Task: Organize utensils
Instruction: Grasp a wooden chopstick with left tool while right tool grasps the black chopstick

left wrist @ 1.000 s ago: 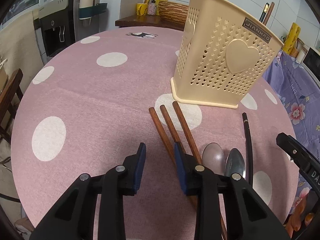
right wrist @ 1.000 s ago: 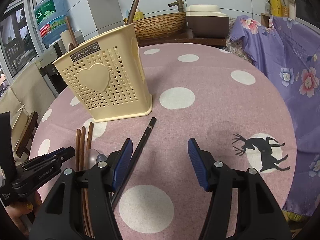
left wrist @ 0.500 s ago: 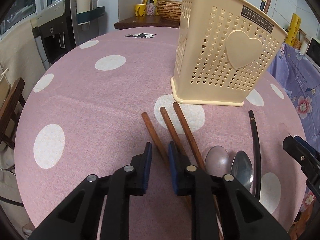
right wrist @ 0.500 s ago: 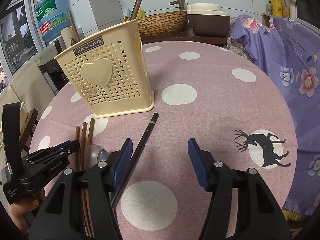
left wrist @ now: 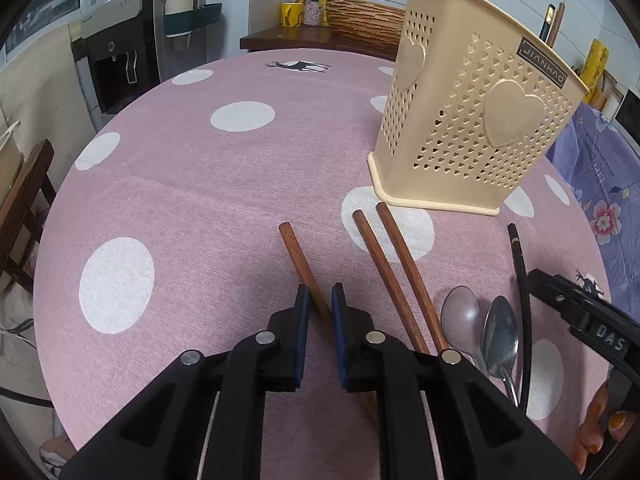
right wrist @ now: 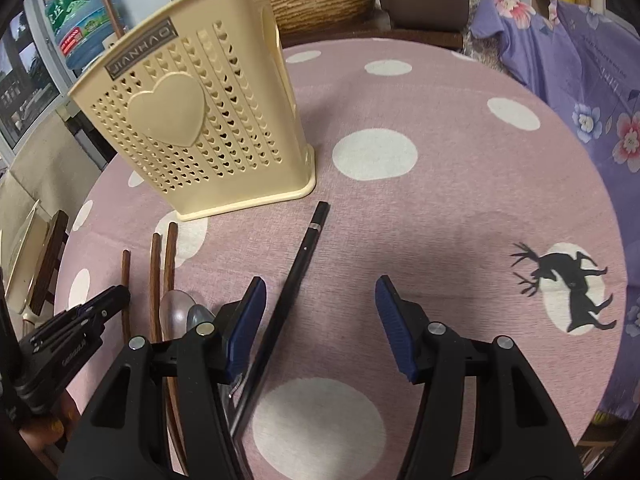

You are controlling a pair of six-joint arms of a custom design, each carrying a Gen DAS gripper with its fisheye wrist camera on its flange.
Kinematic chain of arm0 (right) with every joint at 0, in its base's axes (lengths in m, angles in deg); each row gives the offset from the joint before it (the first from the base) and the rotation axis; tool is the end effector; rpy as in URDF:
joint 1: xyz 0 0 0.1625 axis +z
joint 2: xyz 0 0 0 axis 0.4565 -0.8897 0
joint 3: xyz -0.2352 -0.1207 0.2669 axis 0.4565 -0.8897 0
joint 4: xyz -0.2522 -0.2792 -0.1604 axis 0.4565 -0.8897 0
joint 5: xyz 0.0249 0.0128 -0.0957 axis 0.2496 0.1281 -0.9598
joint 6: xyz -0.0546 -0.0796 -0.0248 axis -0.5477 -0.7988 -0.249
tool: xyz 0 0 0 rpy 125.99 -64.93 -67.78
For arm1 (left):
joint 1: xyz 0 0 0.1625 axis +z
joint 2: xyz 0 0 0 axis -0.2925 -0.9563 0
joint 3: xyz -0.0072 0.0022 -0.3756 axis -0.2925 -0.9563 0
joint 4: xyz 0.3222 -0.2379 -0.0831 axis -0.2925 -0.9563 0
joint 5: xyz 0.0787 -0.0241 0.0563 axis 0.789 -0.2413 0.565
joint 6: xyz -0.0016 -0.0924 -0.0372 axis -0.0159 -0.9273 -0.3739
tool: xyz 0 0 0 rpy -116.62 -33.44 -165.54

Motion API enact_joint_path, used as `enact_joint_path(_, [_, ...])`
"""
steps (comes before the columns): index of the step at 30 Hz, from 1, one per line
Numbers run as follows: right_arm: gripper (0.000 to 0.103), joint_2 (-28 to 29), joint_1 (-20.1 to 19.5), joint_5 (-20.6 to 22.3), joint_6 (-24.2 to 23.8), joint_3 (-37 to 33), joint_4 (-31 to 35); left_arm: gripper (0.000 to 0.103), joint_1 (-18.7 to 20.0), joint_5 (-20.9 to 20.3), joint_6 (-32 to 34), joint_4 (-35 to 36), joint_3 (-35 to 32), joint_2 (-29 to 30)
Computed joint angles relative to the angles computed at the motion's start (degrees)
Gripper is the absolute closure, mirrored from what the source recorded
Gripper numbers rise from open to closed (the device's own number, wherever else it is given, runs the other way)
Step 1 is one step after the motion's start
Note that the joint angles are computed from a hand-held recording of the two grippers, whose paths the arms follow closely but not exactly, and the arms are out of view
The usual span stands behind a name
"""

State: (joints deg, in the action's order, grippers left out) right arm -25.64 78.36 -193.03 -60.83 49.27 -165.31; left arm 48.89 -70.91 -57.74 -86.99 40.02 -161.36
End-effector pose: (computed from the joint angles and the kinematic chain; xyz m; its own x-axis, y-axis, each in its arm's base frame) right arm 0.2015 -0.4693 0.2254 -0.8366 0.1690 0.5212 -0.2068 0.7834 -0.5861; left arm -0.2927 -0.4234 0.1621 -0.7873 0.1204 -0.6047 0.4292 0.8111 -0.3974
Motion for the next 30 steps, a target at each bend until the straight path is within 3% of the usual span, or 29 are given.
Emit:
enact_joint_path(3, [0.057, 2.2, 0.6, -1.9, -0.1, -1.6, -0.2, 0.09, 0.1, -0.1, -0.5, -0.1, 0.0, 0.0])
enact_joint_path(8, [0.061, 5.6, 1.8, -6.3, -0.5, -4.3, -0.3, 0.083, 0.0, 0.0, -1.0, -0.4, 0.0, 0.2])
enact_joint_path(11, [0.07, 7.3, 2.3, -8.8, -1.2, -5.6, -0.6, 0.076, -0.2, 0.6, -1.5, 0.0, -0.5, 0.9])
enact_joint_path(17, [0.09, 8.5, 2.7, -10.4, -1.4, -6.6, -1.3, 0.075, -0.5, 2.4, -1.2, 1.3, -1.5, 2.5])
enact_joint_path(25, [0.095, 7.9, 1.7, -8.3, -1.1, -6.8, -1.7, 0.091, -0.1, 3.5, -0.2, 1.0, -2.3, 3.5])
enact_joint_path(30, [0.095, 7.1, 1.3, -7.1, -1.4, -6.2, -1.8, 0.092, 0.0, 3.6, 0.4, 0.7, -2.6, 4.0])
